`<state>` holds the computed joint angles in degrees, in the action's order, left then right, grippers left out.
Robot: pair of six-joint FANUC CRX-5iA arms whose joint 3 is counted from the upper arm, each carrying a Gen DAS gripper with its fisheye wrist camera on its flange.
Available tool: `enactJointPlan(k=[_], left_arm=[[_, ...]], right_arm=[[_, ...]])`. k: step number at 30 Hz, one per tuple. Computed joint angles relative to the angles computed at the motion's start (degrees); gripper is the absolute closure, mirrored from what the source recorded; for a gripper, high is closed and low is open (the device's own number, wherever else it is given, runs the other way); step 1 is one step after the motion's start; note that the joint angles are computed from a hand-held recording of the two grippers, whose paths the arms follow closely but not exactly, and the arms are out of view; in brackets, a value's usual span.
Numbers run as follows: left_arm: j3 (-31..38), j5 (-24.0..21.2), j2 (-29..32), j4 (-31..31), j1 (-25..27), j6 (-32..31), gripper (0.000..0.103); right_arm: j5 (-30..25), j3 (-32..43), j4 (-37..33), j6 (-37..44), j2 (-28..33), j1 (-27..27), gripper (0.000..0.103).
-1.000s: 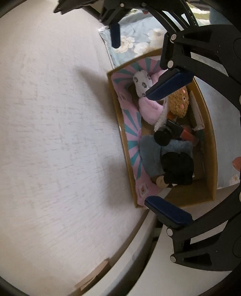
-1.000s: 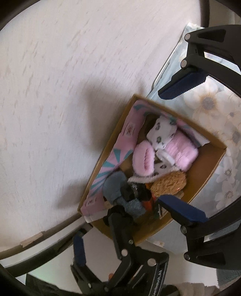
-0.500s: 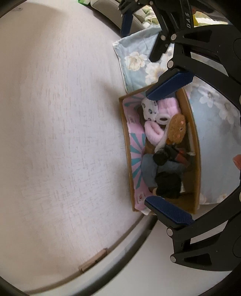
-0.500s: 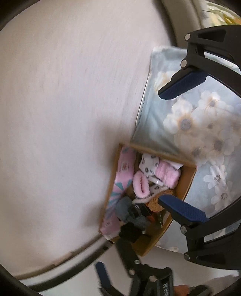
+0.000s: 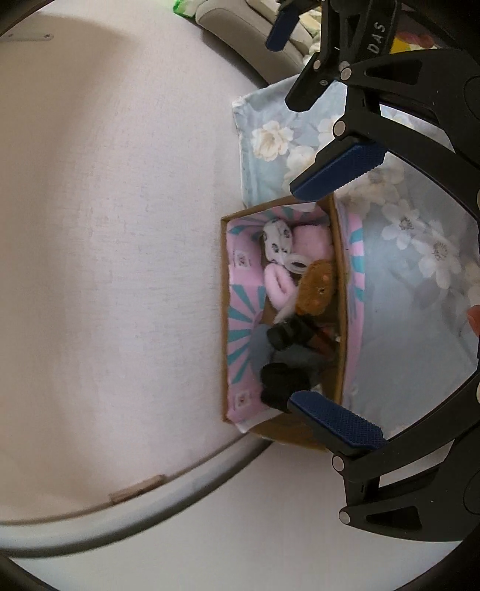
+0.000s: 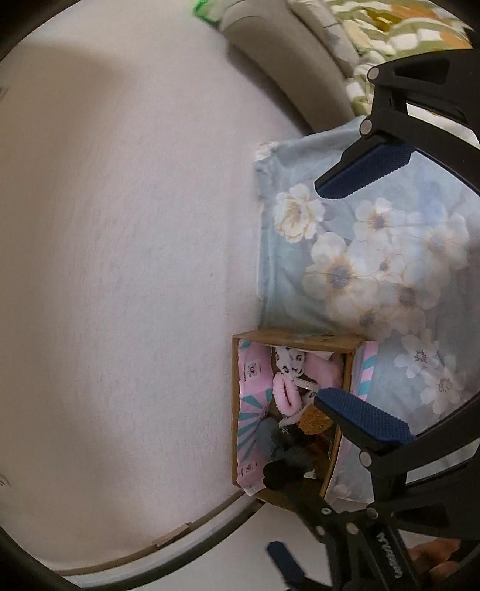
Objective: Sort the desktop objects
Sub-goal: 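Withdraw both open tools from the box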
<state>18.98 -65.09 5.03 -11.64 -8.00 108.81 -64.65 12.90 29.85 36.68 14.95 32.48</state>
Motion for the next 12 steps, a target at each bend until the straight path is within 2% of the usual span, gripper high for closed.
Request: enactJointPlan(k=[6, 12], left_arm=[[-1.42, 0.23, -1.25, -1.6, 0.41, 2.06, 0.0], [-1.78, 0.5, -1.42, -2.24, 0.23, 2.22, 0.0]], right_arm=[[-0.29, -2.92, 1.01, -4.56, -1.17, 0.0, 0.001], [-1.13, -3.51, 1.37, -5.57, -1.25, -0.01, 0.001]])
